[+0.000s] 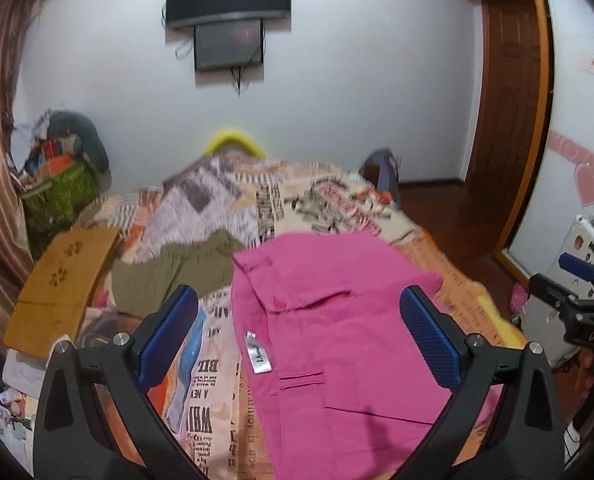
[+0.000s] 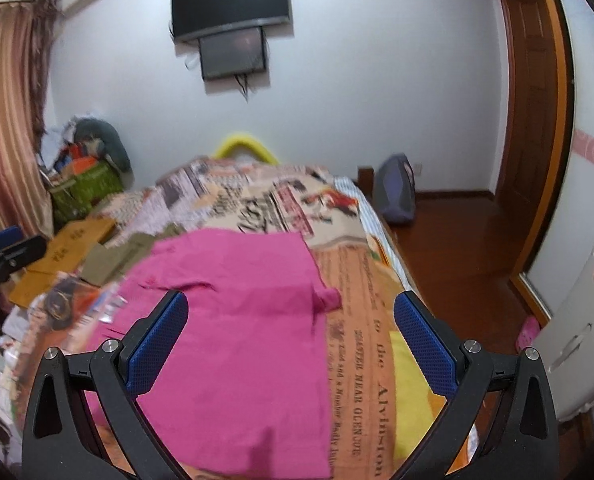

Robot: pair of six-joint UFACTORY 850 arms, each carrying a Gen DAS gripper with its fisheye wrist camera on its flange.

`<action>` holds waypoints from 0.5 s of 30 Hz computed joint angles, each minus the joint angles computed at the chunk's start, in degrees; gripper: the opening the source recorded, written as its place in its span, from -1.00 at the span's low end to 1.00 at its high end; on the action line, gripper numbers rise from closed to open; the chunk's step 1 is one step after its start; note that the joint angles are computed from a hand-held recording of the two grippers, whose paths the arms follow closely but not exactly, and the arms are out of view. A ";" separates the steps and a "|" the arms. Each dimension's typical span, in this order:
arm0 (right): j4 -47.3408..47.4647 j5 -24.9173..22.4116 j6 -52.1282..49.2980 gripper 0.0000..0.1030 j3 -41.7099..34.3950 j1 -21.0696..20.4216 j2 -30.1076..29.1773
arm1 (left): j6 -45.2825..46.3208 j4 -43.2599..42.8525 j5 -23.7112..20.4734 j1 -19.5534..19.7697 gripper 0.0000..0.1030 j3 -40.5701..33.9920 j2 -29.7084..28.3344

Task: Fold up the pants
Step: 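Lower both tools to the pink pants and close on the waistband edges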

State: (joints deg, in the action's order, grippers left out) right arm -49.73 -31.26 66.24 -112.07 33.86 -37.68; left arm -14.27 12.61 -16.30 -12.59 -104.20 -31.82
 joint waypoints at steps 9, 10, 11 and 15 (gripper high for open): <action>17.36 -1.02 -17.45 0.89 -6.71 -3.55 -5.90 | 12.61 -11.60 -13.88 2.11 0.62 -17.09 -13.90; 19.78 -1.53 -20.10 0.85 -7.83 -3.89 -6.80 | 13.75 -12.76 -16.08 2.35 0.55 -19.83 -16.01; 21.68 -1.96 -22.23 0.79 -8.93 -4.23 -7.68 | 14.14 -12.96 -17.74 2.48 0.52 -22.00 -17.56; 29.00 -3.41 -29.81 0.63 -13.68 -5.37 -11.53 | 15.69 -13.54 -24.52 2.88 0.37 -30.93 -23.83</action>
